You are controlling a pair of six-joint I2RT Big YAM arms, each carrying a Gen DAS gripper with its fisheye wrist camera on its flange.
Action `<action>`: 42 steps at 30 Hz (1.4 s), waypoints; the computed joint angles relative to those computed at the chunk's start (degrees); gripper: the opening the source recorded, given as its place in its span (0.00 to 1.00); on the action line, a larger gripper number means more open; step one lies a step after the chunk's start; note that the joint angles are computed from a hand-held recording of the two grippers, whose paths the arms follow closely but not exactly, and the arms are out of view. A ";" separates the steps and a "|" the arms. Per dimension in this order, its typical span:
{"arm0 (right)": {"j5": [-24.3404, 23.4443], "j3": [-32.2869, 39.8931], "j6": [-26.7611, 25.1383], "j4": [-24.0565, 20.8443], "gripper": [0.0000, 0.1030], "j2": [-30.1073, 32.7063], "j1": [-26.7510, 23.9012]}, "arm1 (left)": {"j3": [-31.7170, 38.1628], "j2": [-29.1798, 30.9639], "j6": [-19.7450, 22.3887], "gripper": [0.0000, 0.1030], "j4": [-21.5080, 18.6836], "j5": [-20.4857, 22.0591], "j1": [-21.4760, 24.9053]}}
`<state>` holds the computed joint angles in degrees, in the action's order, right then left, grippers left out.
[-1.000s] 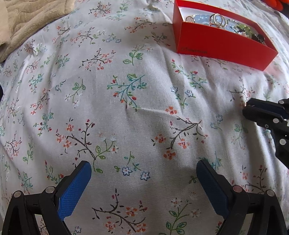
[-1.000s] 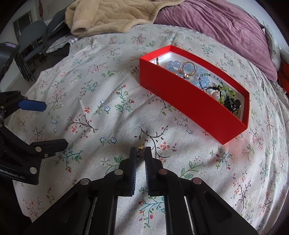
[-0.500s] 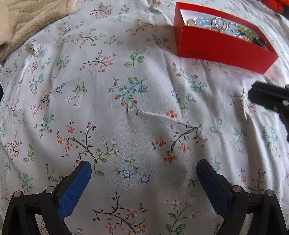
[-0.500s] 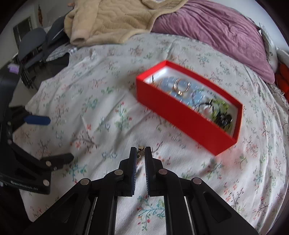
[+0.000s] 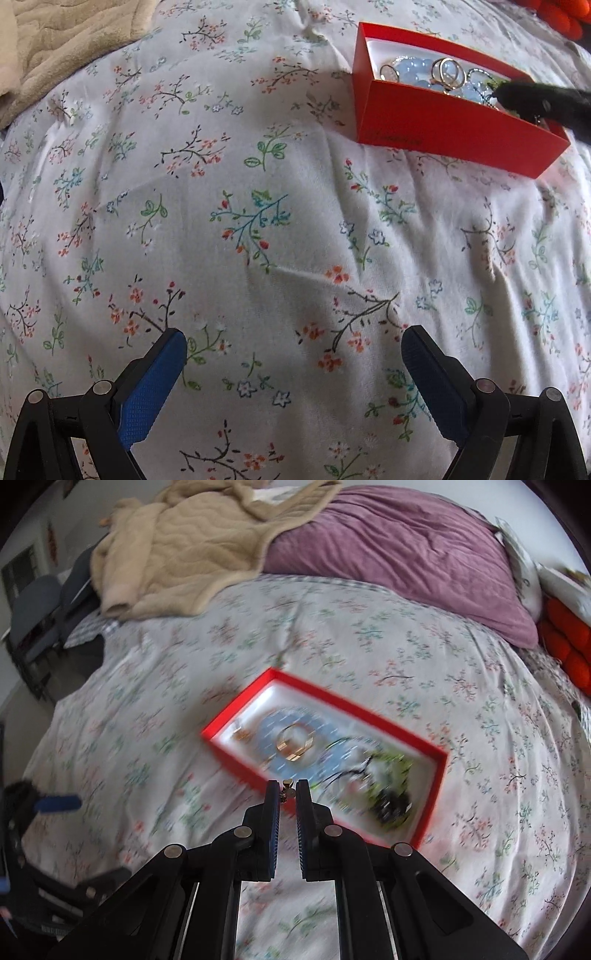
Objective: Organize jewelry
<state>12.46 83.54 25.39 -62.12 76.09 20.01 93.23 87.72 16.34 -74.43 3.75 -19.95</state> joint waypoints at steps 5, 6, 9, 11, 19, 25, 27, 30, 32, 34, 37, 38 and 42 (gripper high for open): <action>-0.26 0.08 1.27 -0.32 0.09 0.68 -2.45 | 0.16 0.17 -0.50 0.94 0.12 0.30 -0.27; -0.58 -0.01 1.58 -0.37 0.09 0.68 -2.73 | 0.14 0.14 -0.51 0.94 0.18 0.25 -0.38; -1.45 -0.41 2.63 -0.52 0.10 0.49 -3.33 | 0.06 0.10 -0.34 0.94 0.52 0.32 -0.49; -2.05 -0.35 3.41 -1.39 0.13 0.53 -3.68 | -0.04 -0.02 -0.57 0.94 1.02 0.36 -0.57; -2.77 -0.94 6.27 -3.75 0.50 -2.33 -4.09 | -0.61 -1.23 -1.95 0.94 2.82 1.26 -1.52; -2.30 0.35 13.27 -14.62 0.55 -3.38 -3.33 | -0.87 -2.21 -5.22 0.94 2.09 3.07 -2.97; -3.33 -0.42 15.54 -16.74 0.58 -4.60 -3.03 | -1.00 -2.51 -6.00 0.94 1.97 3.09 -3.59; -2.97 -1.55 16.70 -18.36 0.63 -6.26 -1.97 | -1.11 -2.88 -6.89 0.98 1.68 4.11 -4.19; -2.11 -2.22 17.37 -19.44 0.68 -7.20 -1.12 | -1.31 -3.04 -8.41 0.99 1.87 3.31 -4.60; -0.76 -3.27 18.43 -20.25 0.78 -8.34 -0.06 | -1.84 -3.44 -9.71 0.99 3.01 1.18 -5.21; 0.68 -4.40 19.43 -20.63 0.84 -9.15 0.85 | -2.34 -3.70 -11.14 0.99 4.46 -1.58 -6.13; 0.97 -4.87 19.55 -20.77 0.85 -9.28 1.09 | -2.45 -3.77 -11.36 0.99 4.76 -2.10 -6.33; 2.83 -5.61 20.24 -22.40 0.92 -8.74 2.02 | -2.71 -3.79 -12.71 0.99 5.62 -3.30 -7.01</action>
<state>15.29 77.93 45.63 -84.52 67.35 22.03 90.51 83.93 3.63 -68.81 0.45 -26.96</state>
